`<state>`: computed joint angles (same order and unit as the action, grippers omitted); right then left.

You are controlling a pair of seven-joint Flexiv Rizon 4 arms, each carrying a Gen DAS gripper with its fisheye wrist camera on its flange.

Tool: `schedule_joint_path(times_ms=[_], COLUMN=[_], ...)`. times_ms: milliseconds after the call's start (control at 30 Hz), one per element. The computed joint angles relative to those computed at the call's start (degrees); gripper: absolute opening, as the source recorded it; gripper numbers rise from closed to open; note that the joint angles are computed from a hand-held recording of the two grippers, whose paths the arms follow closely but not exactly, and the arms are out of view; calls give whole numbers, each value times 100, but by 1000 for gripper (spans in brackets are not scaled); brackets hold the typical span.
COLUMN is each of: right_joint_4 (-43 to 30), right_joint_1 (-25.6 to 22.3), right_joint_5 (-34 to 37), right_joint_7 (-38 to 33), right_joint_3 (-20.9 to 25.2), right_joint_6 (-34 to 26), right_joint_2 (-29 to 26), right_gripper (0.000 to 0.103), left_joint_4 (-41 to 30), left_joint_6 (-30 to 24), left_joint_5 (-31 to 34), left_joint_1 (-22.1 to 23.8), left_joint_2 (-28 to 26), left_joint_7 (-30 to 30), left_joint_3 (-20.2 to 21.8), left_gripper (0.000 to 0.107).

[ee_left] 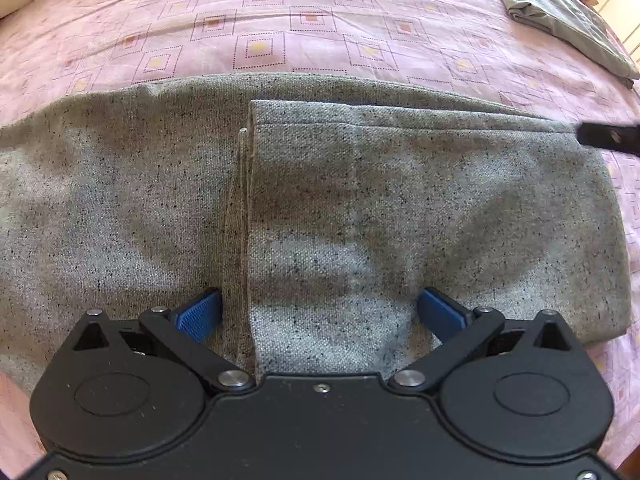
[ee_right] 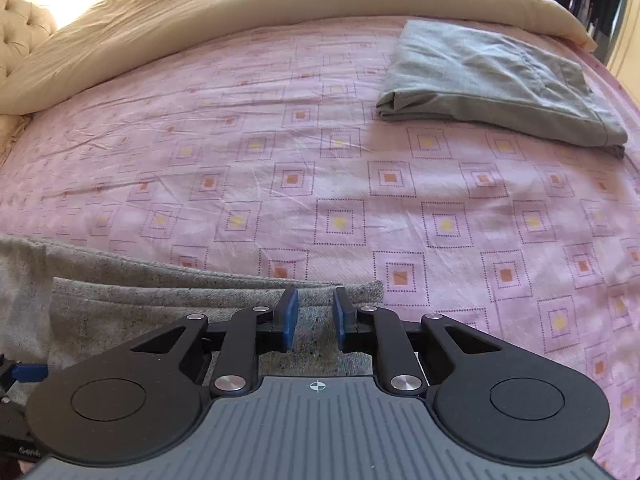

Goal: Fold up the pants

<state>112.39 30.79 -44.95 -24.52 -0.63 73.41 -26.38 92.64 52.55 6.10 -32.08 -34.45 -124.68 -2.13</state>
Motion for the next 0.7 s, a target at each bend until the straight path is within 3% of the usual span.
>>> schedule_joint_path(times_ms=[100,233,300,400,433,533,700], right_joint_4=[417,761,933,1074,1039,942,1033], right_joint_1=[-13,18,23,80,37,-52,-32], right_joint_5=[-16,86,133,-366,-308,-83,-199], right_joint_7=[-330,-754,-685,-376,-407,-405,-217], right_joint_3=[238,570,643,490,532,593,511], right_joint_6=[-61,-656,-689,-510,-517,-490,-383], right_joint_2=[333,536,592,624,599,546,610], right_gripper=[18,18,19,19,19,19,19], left_joint_4=[-7,-22,-231,-357,-380,-404,207], left_joint_6=[17,-129,-312,-497,-532,-587,-441], left_joint_5=[52,33,-40,-219,-239,-85,153], left_joint_1=[-49,-44,-2,108,102,-29,-65], left_joint_2=[-3,38,-88,-139,-128,14,632], left_joint_7=[-107,-130,-59,89,43,-387,-1201], left_joint_3=[40,7,-49,-132,-108,97,214], left_gripper=[103,103,103,102,97,78,77])
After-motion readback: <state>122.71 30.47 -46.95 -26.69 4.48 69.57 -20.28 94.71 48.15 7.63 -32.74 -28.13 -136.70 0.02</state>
